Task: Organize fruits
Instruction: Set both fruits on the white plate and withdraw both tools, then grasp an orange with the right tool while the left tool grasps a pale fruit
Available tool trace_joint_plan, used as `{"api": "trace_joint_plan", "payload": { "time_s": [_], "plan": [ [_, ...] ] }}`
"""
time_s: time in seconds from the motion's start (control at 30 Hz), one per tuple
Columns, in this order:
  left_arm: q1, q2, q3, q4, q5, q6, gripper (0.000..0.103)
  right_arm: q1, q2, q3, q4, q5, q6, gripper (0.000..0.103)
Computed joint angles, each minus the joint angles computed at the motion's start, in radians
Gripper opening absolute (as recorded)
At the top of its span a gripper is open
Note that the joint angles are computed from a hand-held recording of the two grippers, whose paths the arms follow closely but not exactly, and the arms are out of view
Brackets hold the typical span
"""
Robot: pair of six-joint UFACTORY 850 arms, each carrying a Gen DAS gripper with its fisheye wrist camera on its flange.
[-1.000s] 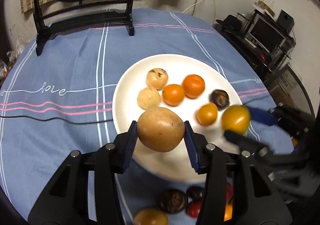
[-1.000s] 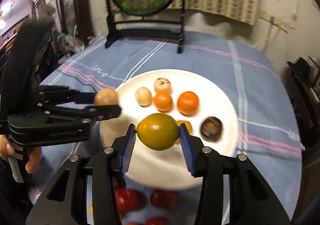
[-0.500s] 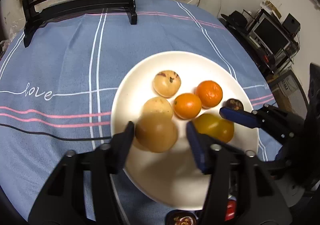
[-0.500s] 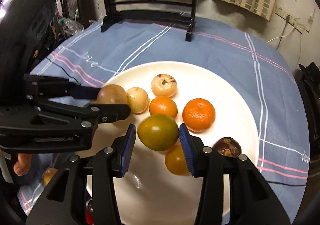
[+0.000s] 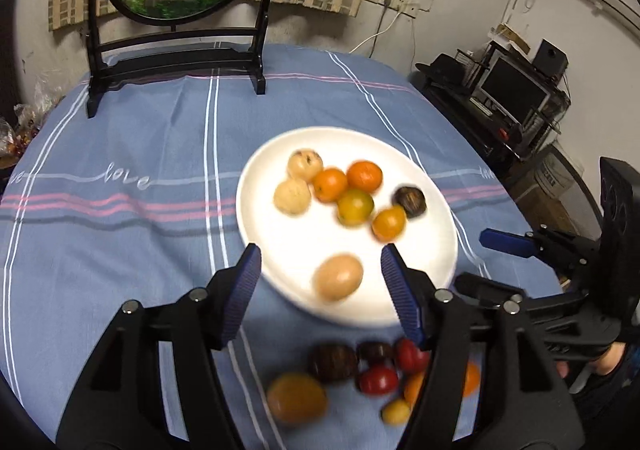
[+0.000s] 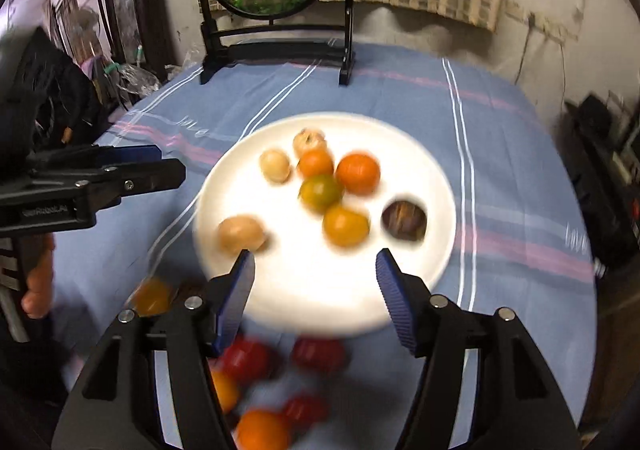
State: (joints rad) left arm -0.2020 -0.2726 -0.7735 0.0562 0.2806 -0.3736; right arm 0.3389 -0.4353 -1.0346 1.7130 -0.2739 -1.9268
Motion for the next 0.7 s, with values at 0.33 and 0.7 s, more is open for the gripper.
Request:
{"api": "trace_joint_plan", "payload": {
  "time_s": [0.33, 0.7],
  "plan": [
    [-0.094, 0.062, 0.197, -0.166, 0.097, 0.121, 0.064, -0.018, 0.112, 0.217, 0.201, -0.017, -0.159, 0.063],
    [-0.057, 0.075, 0.263, -0.090, 0.123, 0.005, 0.064, -0.015, 0.100, 0.262, 0.162, -0.014, -0.103, 0.063]
  ]
}}
